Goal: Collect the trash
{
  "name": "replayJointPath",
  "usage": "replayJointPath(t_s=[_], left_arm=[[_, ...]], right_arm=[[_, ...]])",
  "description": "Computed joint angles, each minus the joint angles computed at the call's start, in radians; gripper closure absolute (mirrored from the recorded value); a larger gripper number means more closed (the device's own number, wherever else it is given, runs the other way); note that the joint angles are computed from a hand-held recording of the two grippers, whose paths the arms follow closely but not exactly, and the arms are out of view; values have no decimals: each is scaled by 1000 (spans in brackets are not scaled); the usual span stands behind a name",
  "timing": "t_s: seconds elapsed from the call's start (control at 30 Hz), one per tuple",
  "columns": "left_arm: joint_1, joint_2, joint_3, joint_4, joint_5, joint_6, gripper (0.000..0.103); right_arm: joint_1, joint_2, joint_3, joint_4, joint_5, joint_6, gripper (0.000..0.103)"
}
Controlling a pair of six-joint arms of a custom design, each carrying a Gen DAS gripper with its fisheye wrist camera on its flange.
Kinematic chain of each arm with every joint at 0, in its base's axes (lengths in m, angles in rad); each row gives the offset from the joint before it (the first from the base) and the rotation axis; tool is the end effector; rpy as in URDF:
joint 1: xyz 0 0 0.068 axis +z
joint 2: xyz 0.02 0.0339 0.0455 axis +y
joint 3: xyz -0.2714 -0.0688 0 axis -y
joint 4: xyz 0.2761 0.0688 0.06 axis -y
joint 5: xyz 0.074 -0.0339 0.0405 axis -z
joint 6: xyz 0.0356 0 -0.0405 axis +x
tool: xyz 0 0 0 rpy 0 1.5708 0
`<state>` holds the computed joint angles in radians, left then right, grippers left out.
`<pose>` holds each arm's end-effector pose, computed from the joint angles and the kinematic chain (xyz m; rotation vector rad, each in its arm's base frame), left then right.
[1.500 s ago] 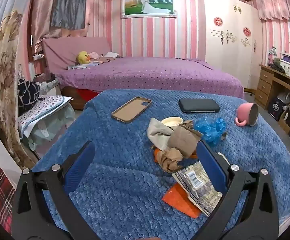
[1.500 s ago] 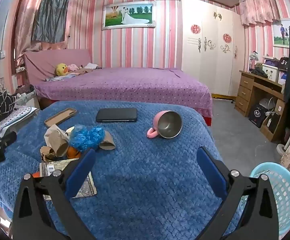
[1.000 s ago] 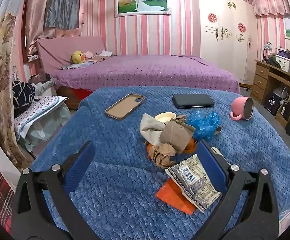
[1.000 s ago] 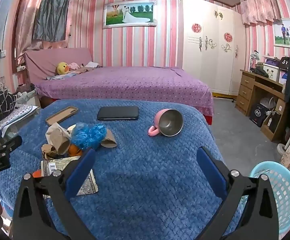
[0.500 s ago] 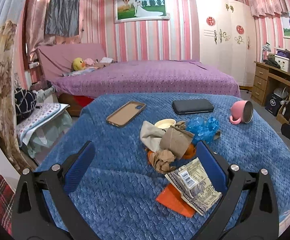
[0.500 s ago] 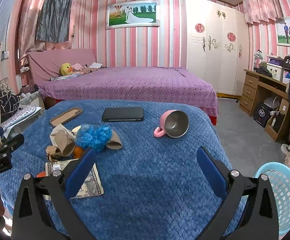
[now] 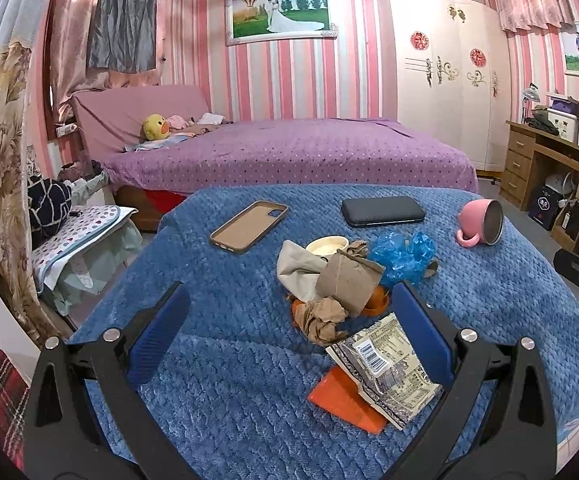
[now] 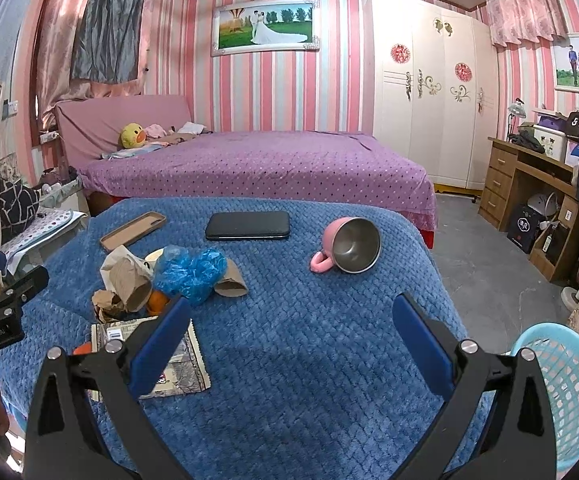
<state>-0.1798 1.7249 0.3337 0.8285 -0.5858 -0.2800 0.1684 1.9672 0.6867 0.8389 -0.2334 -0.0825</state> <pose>0.2571 -0.0267 0.0654 -0.4369 2.0012 0.3393 0.3531 0.0684 0.0701 -0.3987 1.9715 0.2895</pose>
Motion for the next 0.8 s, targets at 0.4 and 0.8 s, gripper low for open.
replayJointPath(t_s=[0.4,0.8], left_arm=[[1,8,4,-8,11,-3,5],[12,20,17,-31,15,-24,5]], right_arm=[[8,8,-6,12,-5,1,4],[4,5,-8,10,-11,1,4]])
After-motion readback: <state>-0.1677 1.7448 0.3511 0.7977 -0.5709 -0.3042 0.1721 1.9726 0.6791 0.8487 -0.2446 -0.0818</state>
